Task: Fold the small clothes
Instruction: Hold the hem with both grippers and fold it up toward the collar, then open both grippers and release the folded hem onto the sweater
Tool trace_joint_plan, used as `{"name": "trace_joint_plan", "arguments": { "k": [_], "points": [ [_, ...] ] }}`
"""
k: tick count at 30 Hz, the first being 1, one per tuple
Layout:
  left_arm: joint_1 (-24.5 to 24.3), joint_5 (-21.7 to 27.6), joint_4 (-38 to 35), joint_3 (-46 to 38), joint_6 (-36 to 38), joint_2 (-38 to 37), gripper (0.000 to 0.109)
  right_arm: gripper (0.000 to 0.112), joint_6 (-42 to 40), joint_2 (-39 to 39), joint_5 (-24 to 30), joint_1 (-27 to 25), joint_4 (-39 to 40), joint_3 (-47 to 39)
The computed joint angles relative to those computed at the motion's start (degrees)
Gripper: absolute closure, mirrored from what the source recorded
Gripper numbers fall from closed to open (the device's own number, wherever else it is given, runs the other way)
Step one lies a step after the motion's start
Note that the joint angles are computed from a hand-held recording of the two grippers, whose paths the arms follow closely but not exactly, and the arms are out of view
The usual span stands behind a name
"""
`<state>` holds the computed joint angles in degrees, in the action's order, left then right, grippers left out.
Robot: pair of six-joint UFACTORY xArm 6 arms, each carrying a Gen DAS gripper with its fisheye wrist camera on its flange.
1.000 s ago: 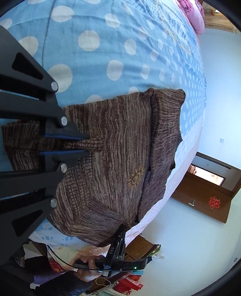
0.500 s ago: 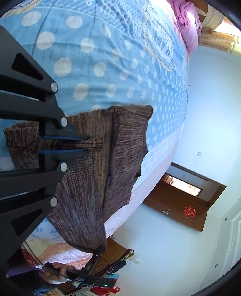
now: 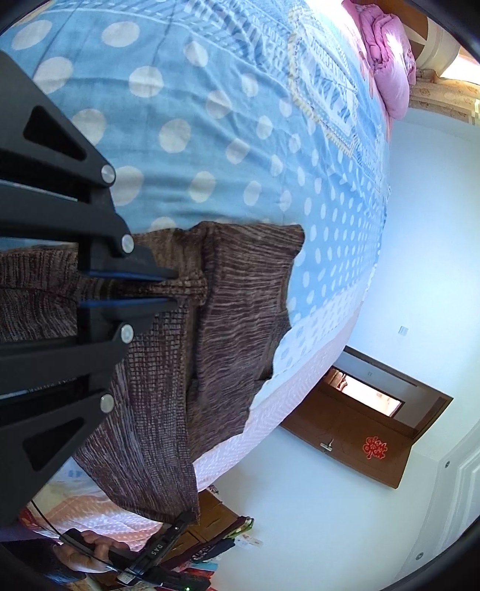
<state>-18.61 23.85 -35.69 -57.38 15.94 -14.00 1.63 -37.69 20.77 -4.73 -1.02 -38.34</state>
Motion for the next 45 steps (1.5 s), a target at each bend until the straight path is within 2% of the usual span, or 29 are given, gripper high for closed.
{"name": "trace_joint_plan", "arguments": {
  "k": [2,6,11,15,20,29,32,33,35,38,39,41,43,44,45],
  "points": [
    [0.5,0.4,0.1,-2.4,-0.2,1.7,0.1,0.105,-0.6,1.9,-1.1,0.2,0.9,-1.9],
    [1.2,0.5,2.6,-9.3,-1.5,7.3,0.1,0.105,0.1,8.0,-3.1,0.8,-2.1,-7.0],
    [2.0,1.9,4.6,-19.3,-3.0,15.5,0.1,0.105,0.1,17.0,-3.4,0.7,-0.9,-14.7],
    [2.7,3.5,7.0,-28.2,-6.1,22.8,0.1,0.105,0.0,24.3,-3.6,0.2,1.0,-21.3],
    [3.0,5.7,10.8,-39.4,-10.7,31.4,0.1,0.105,2.3,32.9,-3.6,-0.7,-0.9,-29.4],
    [2.1,8.6,22.0,-54.7,-21.6,45.6,0.1,0.109,14.4,49.7,-3.8,-2.1,-12.9,-43.8],
    [2.2,10.4,26.9,-55.6,-26.3,47.9,0.1,0.109,12.9,53.9,-1.2,-2.1,-10.1,-46.9],
    [2.5,12.4,25.4,-57.0,-26.2,48.8,0.1,0.109,10.4,55.1,0.6,-2.1,-6.6,-48.3],
    [2.7,11.6,25.9,-56.9,-27.4,48.6,0.094,0.108,4.9,56.8,3.7,-2.2,0.4,-50.9],
    [2.9,13.8,26.2,-57.3,-27.8,48.5,0.088,0.104,1.3,58.4,8.2,-3.1,7.2,-54.2],
    [3.1,13.7,25.2,-56.7,-27.1,47.9,0.088,0.104,-0.8,57.8,8.2,-3.6,11.0,-53.9],
    [3.4,12.2,24.7,-51.4,-25.6,43.8,0.087,0.104,0.4,53.1,2.1,-4.7,14.6,-47.8],
    [3.4,10.0,26.8,-45.7,-24.7,39.4,0.079,0.088,-0.1,46.1,-3.5,-5.9,20.7,-39.4],
    [3.4,8.8,27.5,-41.7,-23.8,36.4,0.072,0.072,-1.1,42.4,-4.0,-6.5,23.1,-35.6],
    [3.4,7.3,26.7,-37.1,-22.1,33.1,0.069,0.068,-2.8,38.7,-3.7,-6.8,25.4,-31.9]
  ]
}}
